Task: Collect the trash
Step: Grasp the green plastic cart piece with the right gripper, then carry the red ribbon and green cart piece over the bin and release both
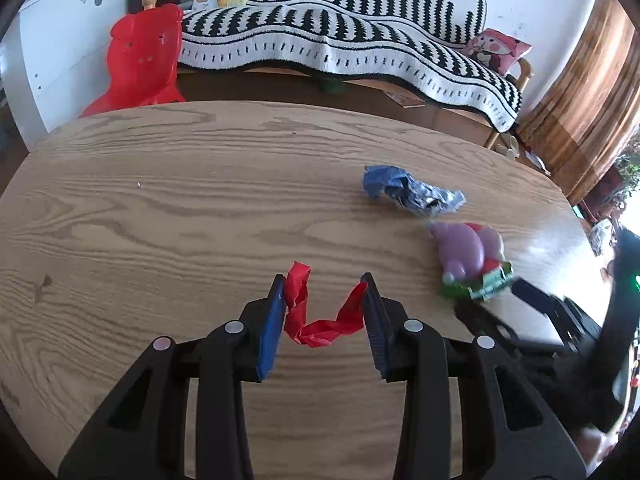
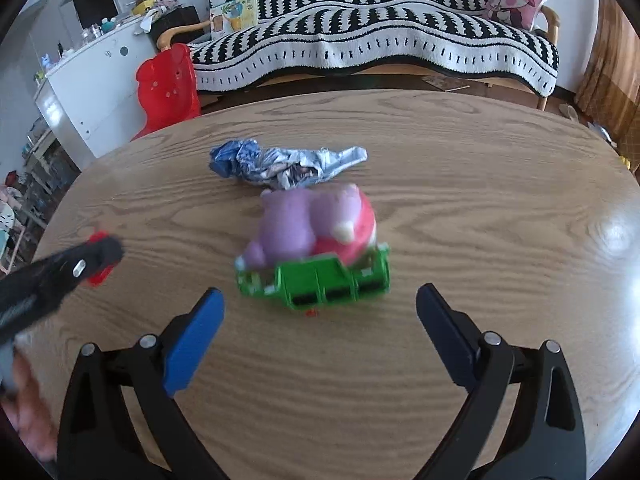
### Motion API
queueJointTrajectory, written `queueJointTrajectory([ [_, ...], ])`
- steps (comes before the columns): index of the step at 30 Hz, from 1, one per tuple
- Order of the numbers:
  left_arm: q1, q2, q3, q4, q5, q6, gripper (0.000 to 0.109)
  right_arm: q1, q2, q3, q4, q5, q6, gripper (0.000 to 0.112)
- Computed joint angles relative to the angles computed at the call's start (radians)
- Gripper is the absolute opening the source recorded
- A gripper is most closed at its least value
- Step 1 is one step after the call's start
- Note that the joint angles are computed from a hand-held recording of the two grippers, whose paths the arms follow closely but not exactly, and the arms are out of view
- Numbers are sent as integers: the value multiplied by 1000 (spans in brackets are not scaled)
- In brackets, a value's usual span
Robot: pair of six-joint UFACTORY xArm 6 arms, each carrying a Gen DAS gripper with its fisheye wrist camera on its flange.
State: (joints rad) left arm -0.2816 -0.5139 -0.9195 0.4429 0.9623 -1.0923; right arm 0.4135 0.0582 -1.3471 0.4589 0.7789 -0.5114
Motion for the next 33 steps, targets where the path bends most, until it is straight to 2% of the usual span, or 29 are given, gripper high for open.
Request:
queueJointTrajectory([
  [3,-12,8,-10,5,15,15,37,13,18,-11,-32,-19,15,93],
  [4,-15,11,-14,8,19,17,37,13,17,-7,-33,-19,13,89],
  [5,-17,13,-18,10,21,17,37,13,11,-1,-31,-17,7,77],
  [11,-33,27,-44,16,18,20,37,-14,-96,92,-10,-11,-73,77],
  [16,-112,68,-92,29,17,-2,37,-119,-230,165,41,57,-134,77],
  [21,-233,187,-200,61,0,-22,37,-313,-304,181,64,134,-191,77],
  [26,-353,355,-356,79,-12,-10,37,-559,-296,136,84,209,-254,77],
  [30,-434,509,-510,77,-29,27,37,-753,-240,71,109,266,-301,77],
  [33,-485,637,-650,55,-49,69,37,-897,-146,-26,115,316,-301,77],
])
